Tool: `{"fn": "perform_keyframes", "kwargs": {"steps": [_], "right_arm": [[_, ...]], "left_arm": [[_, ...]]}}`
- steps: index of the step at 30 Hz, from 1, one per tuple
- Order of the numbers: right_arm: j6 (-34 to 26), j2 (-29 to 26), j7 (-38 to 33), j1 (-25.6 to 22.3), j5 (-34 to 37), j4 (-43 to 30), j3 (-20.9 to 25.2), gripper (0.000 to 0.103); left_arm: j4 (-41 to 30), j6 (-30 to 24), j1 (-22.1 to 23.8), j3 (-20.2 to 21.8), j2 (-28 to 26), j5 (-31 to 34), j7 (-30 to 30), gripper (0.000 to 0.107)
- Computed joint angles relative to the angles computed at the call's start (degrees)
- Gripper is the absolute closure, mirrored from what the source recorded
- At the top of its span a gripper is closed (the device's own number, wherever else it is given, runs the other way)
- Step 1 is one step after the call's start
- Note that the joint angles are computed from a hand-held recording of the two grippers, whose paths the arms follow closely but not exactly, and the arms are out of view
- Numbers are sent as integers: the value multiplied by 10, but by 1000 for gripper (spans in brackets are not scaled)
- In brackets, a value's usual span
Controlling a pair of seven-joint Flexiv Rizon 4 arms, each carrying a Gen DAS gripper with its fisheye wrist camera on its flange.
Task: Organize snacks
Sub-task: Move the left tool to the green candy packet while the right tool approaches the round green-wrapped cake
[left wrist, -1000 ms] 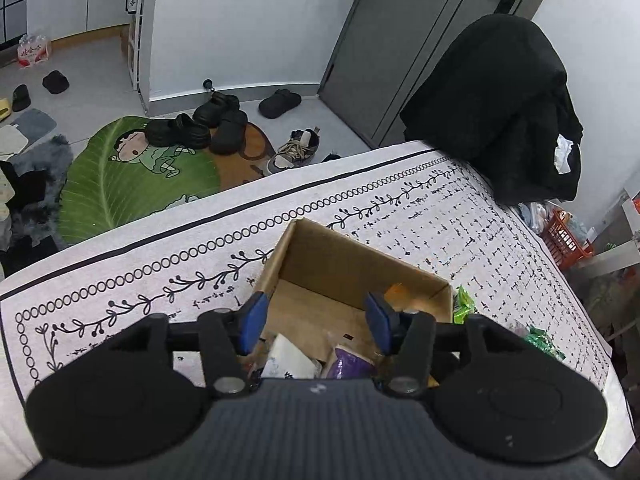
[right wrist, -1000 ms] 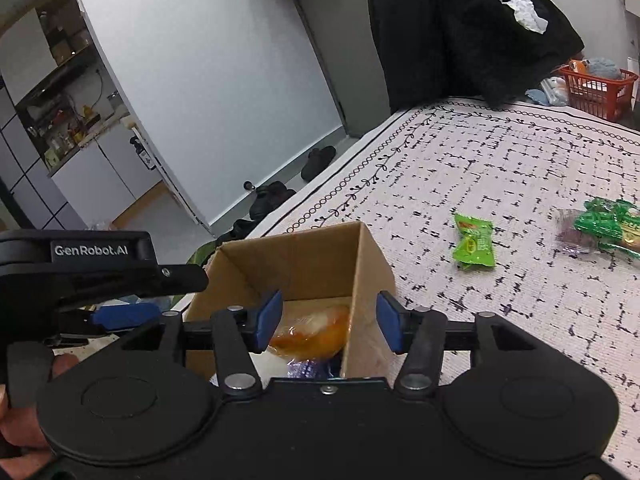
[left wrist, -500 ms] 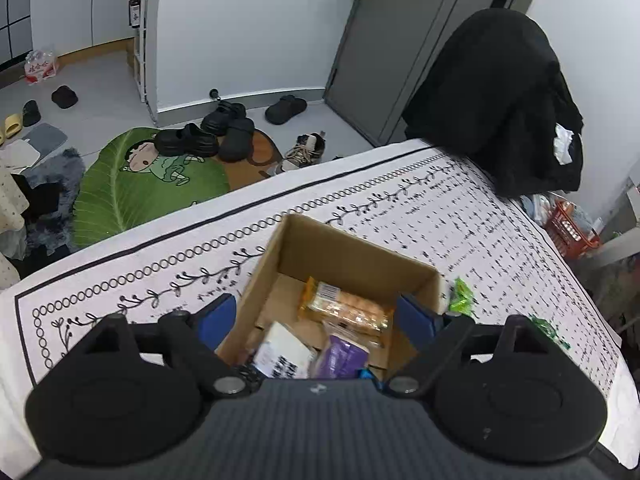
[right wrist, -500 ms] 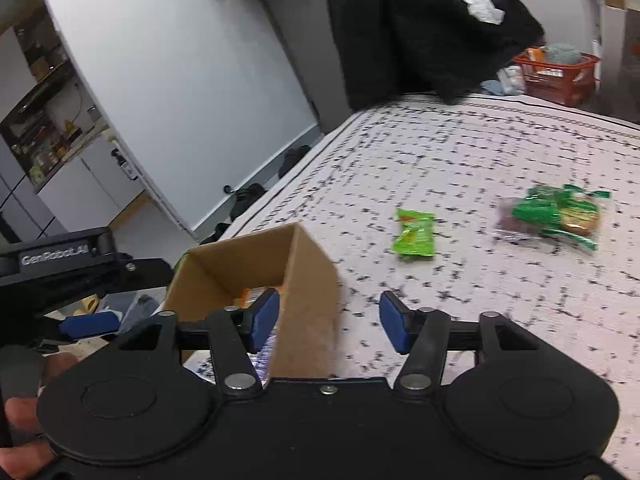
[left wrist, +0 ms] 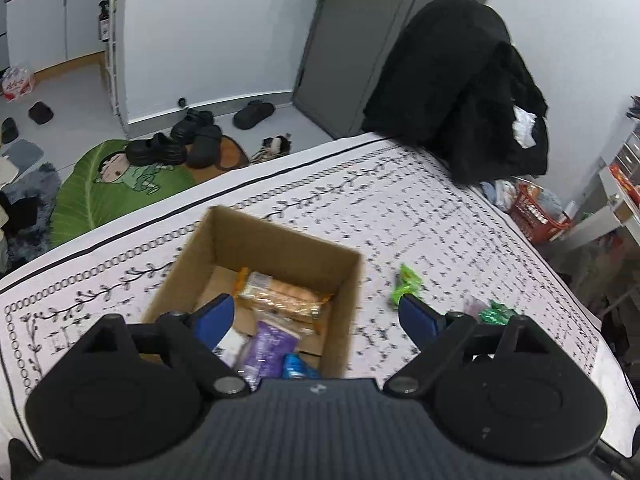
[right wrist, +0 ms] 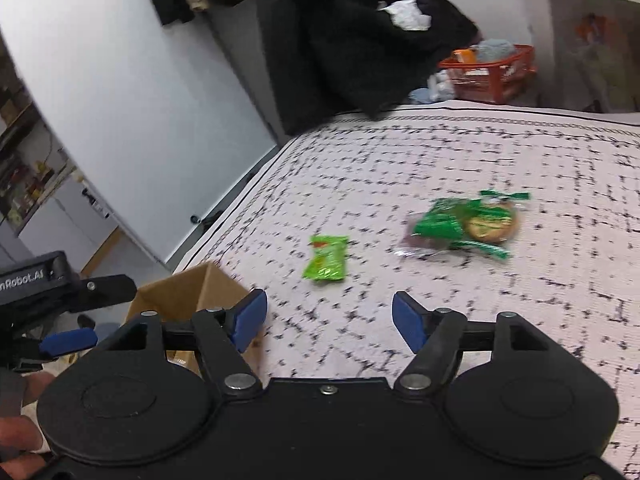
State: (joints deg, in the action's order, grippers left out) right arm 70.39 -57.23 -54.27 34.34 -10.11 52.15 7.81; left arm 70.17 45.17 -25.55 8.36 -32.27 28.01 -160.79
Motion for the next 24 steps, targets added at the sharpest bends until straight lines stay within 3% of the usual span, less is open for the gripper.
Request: {"fn": "perform_keyframes", "kwargs": {"steps": [8,17,24], "right_arm": [[24,6,40,-19,6,25,-19,34],[36,-8,82,-38,-3,23,-37,18],[30,-29,89,-52,-14,3,-37,17]], "left_arm": [[-71,-16,-11,-4,-46,-8,22,18],[-156,-23,-23,2,-110,-28,45,18],[-245,-48,-23,6,-174,-53,76,18]]}}
